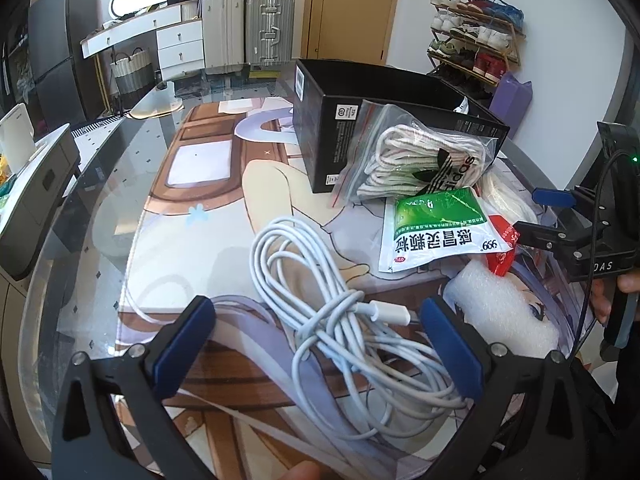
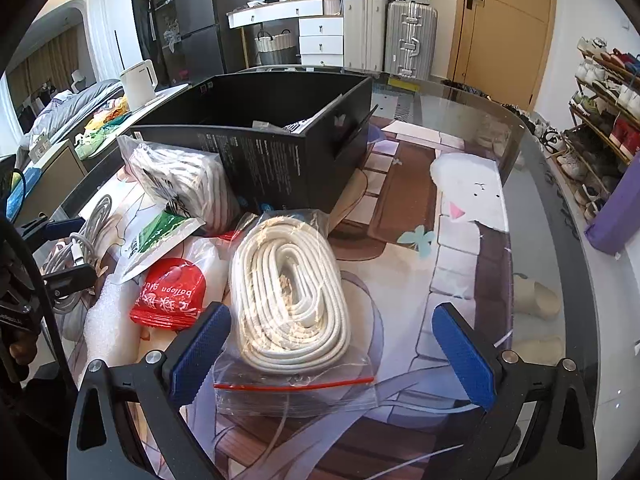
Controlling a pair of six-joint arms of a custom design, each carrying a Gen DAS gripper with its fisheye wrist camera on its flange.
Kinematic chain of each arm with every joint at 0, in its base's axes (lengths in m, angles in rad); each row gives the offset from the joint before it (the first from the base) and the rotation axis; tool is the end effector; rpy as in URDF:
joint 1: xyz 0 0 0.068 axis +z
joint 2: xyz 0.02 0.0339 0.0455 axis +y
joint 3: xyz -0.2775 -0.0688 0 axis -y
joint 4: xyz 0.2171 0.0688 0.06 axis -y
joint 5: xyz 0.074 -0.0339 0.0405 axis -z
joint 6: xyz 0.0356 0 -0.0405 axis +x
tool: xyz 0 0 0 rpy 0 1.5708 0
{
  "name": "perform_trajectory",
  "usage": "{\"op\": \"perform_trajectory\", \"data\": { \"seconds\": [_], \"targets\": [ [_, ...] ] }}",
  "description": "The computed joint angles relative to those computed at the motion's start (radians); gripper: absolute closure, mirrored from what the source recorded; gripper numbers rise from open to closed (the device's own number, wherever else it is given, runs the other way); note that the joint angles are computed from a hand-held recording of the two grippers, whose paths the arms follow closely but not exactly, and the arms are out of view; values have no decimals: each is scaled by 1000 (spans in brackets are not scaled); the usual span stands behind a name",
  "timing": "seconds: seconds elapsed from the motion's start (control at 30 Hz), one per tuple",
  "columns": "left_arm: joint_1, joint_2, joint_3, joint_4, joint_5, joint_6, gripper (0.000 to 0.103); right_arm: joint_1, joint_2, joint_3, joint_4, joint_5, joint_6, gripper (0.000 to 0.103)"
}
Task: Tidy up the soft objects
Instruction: 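Move left tool to the coiled white cable while right tool approaches the rope bag, then close left tool on the white cable while right tool grasps the clear rope bag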
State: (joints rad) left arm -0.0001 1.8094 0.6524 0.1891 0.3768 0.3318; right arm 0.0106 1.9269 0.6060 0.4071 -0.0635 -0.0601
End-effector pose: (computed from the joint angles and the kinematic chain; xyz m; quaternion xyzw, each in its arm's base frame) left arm 0.2885 -0.0131 0.1203 0.2098 0.9159 -0.1282 0.3172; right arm 0.2954 0.0054 0.0913 -0.0437 0.9451 0.0221 0.3231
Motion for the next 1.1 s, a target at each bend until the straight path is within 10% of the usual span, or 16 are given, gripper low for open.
{"op": "perform_trajectory", "data": {
  "seconds": [0.7, 1.1],
  "targets": [
    [-27, -8, -42, 62, -54, 50, 0, 9, 27, 21, -25, 2, -6, 2],
    [-6, -10, -46, 64, -18, 86, 3, 25, -7, -20, 26, -26, -30, 44]
  ]
}}
